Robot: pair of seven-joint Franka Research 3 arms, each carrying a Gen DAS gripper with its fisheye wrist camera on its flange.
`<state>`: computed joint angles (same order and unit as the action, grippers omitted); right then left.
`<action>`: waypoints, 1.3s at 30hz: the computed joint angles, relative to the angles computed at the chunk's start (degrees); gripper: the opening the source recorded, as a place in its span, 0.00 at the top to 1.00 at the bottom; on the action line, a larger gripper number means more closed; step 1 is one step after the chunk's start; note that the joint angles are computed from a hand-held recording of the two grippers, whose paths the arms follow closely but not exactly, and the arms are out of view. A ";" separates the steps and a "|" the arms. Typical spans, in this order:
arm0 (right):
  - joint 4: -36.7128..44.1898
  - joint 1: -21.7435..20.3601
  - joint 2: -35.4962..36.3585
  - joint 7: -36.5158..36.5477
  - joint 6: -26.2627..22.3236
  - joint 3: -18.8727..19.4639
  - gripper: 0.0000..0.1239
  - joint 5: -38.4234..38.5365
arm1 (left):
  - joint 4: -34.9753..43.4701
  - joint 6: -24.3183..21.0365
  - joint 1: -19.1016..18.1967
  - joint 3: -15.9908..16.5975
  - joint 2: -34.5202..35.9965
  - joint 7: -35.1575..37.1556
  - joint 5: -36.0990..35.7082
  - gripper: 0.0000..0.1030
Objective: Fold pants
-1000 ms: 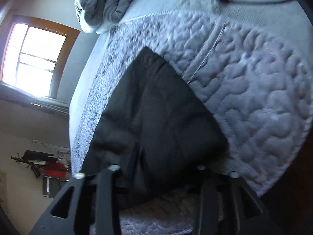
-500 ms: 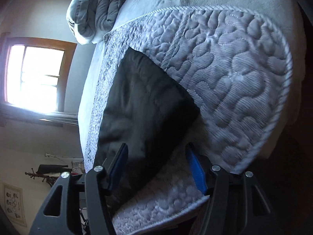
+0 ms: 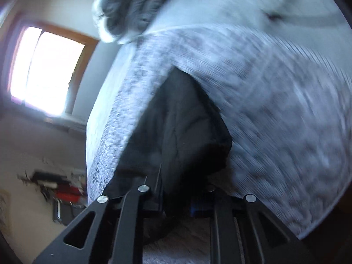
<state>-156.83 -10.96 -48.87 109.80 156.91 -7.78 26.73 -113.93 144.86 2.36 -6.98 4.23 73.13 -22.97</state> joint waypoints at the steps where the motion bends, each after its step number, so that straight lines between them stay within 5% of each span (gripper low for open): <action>1: 1.61 0.34 1.07 -0.83 -0.19 -0.18 0.88 -0.57 | 0.44 0.09 -0.16 -0.07 0.26 -0.53 0.39 0.37; 6: 8.59 0.18 7.15 -4.05 0.74 -0.98 0.88 -2.46 | 3.95 -0.04 -0.75 -1.40 2.65 1.18 -0.82 0.49; 13: 6.19 -4.26 10.14 1.11 -2.08 -1.96 0.88 -1.50 | 6.20 2.34 -2.08 -2.54 5.81 -1.82 3.53 0.48; 19: 1.36 -3.38 8.58 1.15 2.69 -2.38 0.87 1.12 | 4.83 2.95 -0.76 -3.36 4.89 2.96 0.63 0.47; 26: 2.20 -3.83 9.10 1.40 1.79 -1.95 0.86 0.09 | 5.59 2.11 -2.13 -2.88 4.82 1.70 5.41 0.36; 32: 3.41 -7.41 8.07 3.54 -2.66 0.71 0.72 -4.35 | 5.52 -1.08 -2.26 -2.64 3.14 1.46 6.62 0.17; 34: 3.36 -8.22 7.00 4.44 -3.89 1.46 0.64 -5.99 | 5.26 -2.52 -2.66 -2.37 2.05 1.66 8.67 0.16; 39: 2.31 -8.19 3.44 5.01 -5.08 2.16 0.63 -8.34 | 3.89 -3.75 -3.48 -1.91 -0.57 2.56 10.38 0.12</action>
<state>-154.52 -19.14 -45.43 114.81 151.83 -5.62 18.39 -110.04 141.11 -1.12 -8.89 3.66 75.69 -12.59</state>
